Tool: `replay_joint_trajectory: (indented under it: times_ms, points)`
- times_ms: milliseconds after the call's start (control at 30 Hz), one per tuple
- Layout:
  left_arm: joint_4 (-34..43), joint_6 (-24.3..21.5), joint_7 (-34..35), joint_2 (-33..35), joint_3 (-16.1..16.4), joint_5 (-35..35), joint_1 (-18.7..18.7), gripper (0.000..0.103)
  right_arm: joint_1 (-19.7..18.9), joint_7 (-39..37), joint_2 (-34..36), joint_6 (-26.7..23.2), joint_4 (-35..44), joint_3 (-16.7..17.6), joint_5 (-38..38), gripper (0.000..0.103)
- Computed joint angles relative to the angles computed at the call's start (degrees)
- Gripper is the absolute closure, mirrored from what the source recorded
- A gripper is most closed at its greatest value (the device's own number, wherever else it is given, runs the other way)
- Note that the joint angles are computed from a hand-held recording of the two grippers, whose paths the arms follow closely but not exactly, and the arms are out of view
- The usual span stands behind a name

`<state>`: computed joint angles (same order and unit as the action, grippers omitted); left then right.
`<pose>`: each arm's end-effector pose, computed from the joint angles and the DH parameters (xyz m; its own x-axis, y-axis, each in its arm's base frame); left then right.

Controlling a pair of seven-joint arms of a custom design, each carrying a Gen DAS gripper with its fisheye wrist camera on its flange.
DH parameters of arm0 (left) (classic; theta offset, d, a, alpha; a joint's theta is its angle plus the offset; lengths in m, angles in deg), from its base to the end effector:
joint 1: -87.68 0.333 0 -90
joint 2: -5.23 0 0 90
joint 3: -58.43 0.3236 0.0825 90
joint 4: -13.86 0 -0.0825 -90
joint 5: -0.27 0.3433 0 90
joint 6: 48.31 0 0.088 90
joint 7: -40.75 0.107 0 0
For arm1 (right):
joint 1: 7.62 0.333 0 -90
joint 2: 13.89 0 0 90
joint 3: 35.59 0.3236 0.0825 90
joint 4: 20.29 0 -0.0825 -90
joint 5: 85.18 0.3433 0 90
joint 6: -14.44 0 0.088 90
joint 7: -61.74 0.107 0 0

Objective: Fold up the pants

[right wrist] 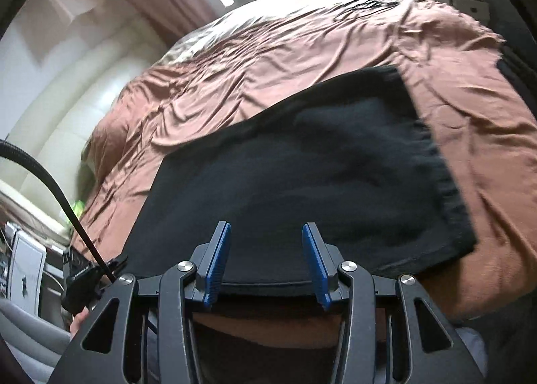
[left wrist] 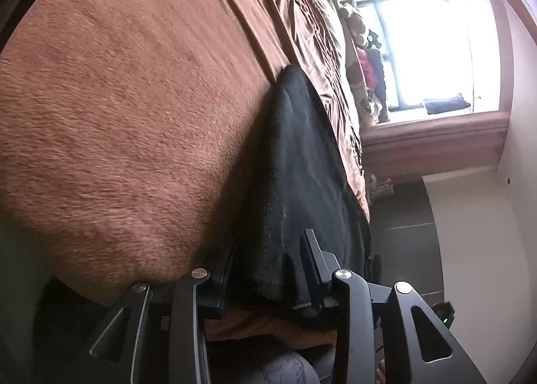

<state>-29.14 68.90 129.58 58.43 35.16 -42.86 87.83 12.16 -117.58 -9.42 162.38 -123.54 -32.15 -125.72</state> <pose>0.7543 -0.1796 0.4883 -0.0533 -0.4700 0.8810 -0.9774 -0.1562 -0.1425 0.5424 0.2438 0.5945 -0.4342 -0.7734 -0.4619 -0.4773 0.6324 -0.6102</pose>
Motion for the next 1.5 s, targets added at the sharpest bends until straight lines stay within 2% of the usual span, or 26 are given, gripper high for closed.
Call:
replay_joint_trajectory:
  times_ms: [100, 233, 433, 600, 667, 833, 1067, 1333, 1500]
  points:
    - [2.49, -0.48, -0.74, 1.32, -0.03, 0.53, -0.67, 0.067, -0.23, -6.85, 5.2, -1.44, 6.53, 0.1, 4.58, 0.061]
    - [0.37, 0.9, -0.24, 0.05, 0.01, 0.45, -0.59, 0.067, 0.5, -14.03, 11.68, -5.22, 15.72, -0.85, 9.37, 0.061]
    - [-8.95, 7.1, 2.0, -4.84, -0.19, -2.65, 0.34, 0.067, 1.31, -22.07, 21.92, -10.48, 30.49, -2.8, 15.48, 0.061]
    - [-11.46, 9.49, 2.0, -6.25, 0.3, -3.57, 0.23, 0.069, 2.1, -28.64, 30.77, -17.87, 45.21, -4.44, 19.2, 0.062]
    - [-12.5, 10.3, 1.98, -6.8, 0.53, -3.79, 0.28, 0.075, 1.95, -31.96, 35.43, -21.39, 53.13, -4.77, 21.12, 0.069]
    - [-13.74, 11.56, 2.01, -7.5, 0.84, -4.06, 0.13, 0.078, 1.37, -35.83, 42.91, -26.8, 64.67, -5.41, 26.28, 0.087]
    - [-11.33, 10.14, 0.44, -6.21, 1.16, -2.43, -0.61, 0.078, 2.12, -36.26, 37.17, -20.8, 52.33, -5.12, 27.75, 0.088]
    - [-7.9, 8.99, -1.59, -4.52, 1.54, 0.27, -1.75, 0.078, 3.05, -36.03, 34.52, -22.31, 48.93, -3.98, 28.63, 0.089]
    - [-7.04, 8.77, -1.77, -3.96, 1.24, 0.65, -1.77, 0.078, 4.23, -34.81, 31.84, -21.56, 44.38, -4.07, 27.27, 0.089]
